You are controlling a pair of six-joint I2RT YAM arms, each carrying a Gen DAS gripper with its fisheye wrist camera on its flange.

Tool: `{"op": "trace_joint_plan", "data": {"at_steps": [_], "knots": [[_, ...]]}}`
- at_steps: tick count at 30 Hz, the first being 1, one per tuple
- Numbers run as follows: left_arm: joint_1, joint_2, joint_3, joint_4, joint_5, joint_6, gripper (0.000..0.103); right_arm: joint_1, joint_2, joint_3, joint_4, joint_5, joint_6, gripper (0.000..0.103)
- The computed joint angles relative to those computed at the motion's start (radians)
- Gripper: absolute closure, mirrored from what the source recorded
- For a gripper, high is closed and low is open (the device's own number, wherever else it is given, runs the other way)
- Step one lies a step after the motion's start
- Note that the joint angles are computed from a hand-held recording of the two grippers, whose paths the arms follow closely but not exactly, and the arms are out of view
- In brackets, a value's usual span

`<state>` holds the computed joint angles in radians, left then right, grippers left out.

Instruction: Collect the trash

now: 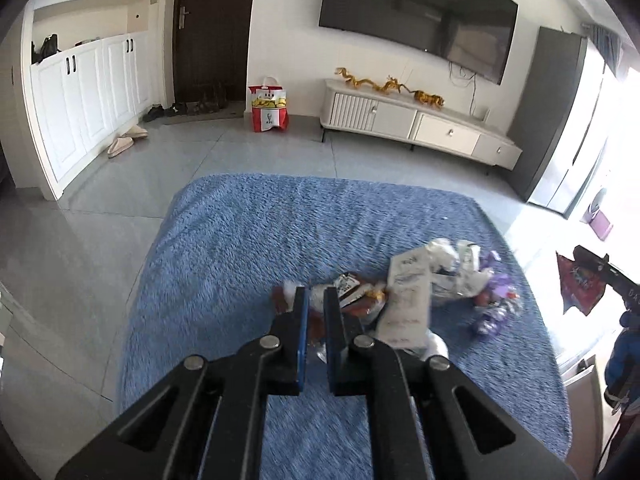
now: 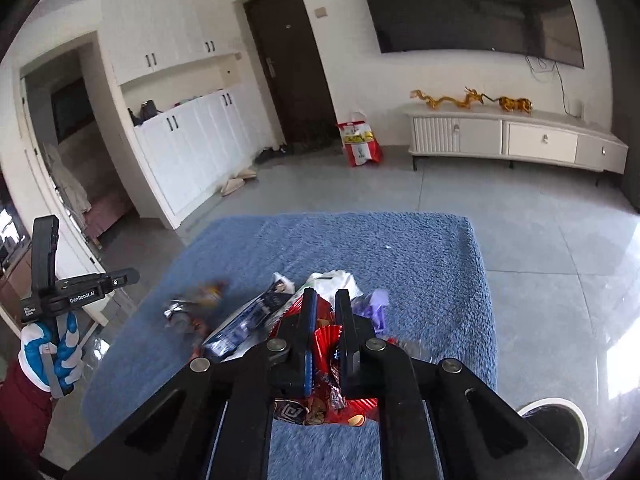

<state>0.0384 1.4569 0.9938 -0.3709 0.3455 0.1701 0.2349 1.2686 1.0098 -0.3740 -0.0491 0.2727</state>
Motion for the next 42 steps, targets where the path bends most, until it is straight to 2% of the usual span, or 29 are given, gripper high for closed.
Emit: {"op": "trace_joint_plan", "data": {"at_steps": [9,13,18,23,27,33,37,42], "knots": [[0.025,-0.211,-0.119,-0.074,0.060,-0.010,0.096,0.078,-0.143,-0.043,-0.068,0.030,-0.004,0.095],[-0.006,-0.282,-0.151,-0.101,0.046,-0.032,0.097,0.103,-0.213,-0.079,-0.079,0.038,-0.011,0.095],[-0.121,-0.350,-0.184,-0.122,-0.016,-0.089,0.096,0.064,-0.294,-0.121,-0.094,-0.009,-0.038,0.095],[-0.285,-0.337,-0.170,-0.129,-0.068,-0.169,0.097,-0.060,-0.393,-0.193,-0.098,-0.110,-0.073,0.095],[-0.449,-0.265,-0.130,-0.115,-0.081,-0.259,0.097,-0.256,-0.480,-0.265,-0.114,-0.242,-0.122,0.095],[-0.707,-0.060,-0.017,-0.044,-0.132,-0.376,0.097,-0.725,-0.504,-0.356,-0.165,-0.537,-0.280,0.095],[-0.838,0.066,0.048,0.010,-0.174,-0.419,0.097,-1.009,-0.411,-0.377,-0.198,-0.679,-0.433,0.095],[-0.879,0.158,0.084,0.043,-0.232,-0.443,0.097,-1.177,-0.292,-0.385,-0.189,-0.745,-0.541,0.095]]}}
